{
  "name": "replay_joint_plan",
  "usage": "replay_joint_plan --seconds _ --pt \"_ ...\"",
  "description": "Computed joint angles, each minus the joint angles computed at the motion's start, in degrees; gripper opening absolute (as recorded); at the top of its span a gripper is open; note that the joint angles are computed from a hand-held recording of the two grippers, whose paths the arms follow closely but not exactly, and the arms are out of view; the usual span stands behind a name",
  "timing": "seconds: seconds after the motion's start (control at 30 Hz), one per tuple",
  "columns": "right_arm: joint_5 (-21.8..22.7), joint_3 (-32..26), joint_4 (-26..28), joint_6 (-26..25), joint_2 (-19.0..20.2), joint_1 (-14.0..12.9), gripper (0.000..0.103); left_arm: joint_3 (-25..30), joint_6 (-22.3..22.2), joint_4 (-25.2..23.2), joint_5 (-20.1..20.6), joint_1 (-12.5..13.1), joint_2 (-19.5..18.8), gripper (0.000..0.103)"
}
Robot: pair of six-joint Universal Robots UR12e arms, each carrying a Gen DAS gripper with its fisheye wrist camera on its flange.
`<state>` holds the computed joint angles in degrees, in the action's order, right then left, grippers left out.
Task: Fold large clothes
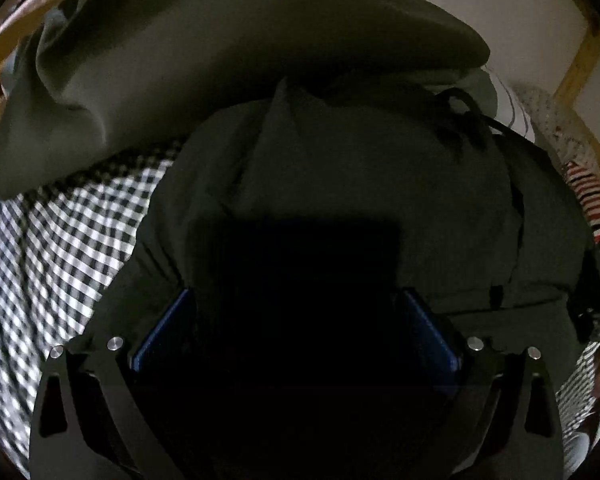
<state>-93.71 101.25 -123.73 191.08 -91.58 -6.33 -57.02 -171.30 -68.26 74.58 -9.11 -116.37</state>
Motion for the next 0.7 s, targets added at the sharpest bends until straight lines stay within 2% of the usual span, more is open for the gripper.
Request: replay_joint_plan --seconds 0.03,0.07,0.13,0.17,0.2,0.23,0.3,0.37,0.43,0.53,0.7 --pt "-0.27 0.14 0.14 0.13 -0.04 0.09 0.100 -0.88 0.03 0.52 -0.11 0.10 0.46 0.099" --pt "-0.47 -1.38 0.29 0.21 1.52 0.27 0.100 -1.30 -0.39 1.76 0.42 -0.20 0.18 0.099" --pt "-1.02 -2.24 1.67 1.34 1.63 0.46 0.100 -1.22 -1.45 3.05 2.86 -1.05 0.59 0.099" --pt "-1.99 -3.00 3.34 3.16 1.14 1.23 0.100 -1.96 -1.60 4.24 2.78 -1.00 1.52 0.099" --pt "-3.18 -3.35 3.66 4.71 0.54 2.11 0.100 -4.15 -1.97 7.02 0.30 -0.89 3.33 0.099" --pt "-3.49 -3.03 2.44 5.37 -0.18 2.42 0.100 -3.97 -1.56 7.64 -1.45 -0.80 3.84 0.099" --pt "-4.40 -3.02 2.00 6.25 -0.76 3.45 0.100 -5.93 0.46 9.91 -1.54 -1.81 5.36 0.099" --pt "-5.69 -3.40 3.35 5.60 0.30 4.24 0.100 -6.96 2.85 9.72 -1.74 -2.76 5.75 0.099" --pt "-5.96 -3.28 3.02 5.65 1.46 4.31 0.100 -8.27 5.12 9.95 2.00 -3.74 5.72 0.099" --pt "-5.85 -2.93 2.77 5.41 1.51 4.24 0.101 -9.29 3.23 10.21 0.97 -3.34 5.24 0.099" --pt "-5.03 -1.56 0.35 4.34 1.78 3.79 0.101 -9.81 3.47 11.64 1.11 -3.35 5.05 0.099"
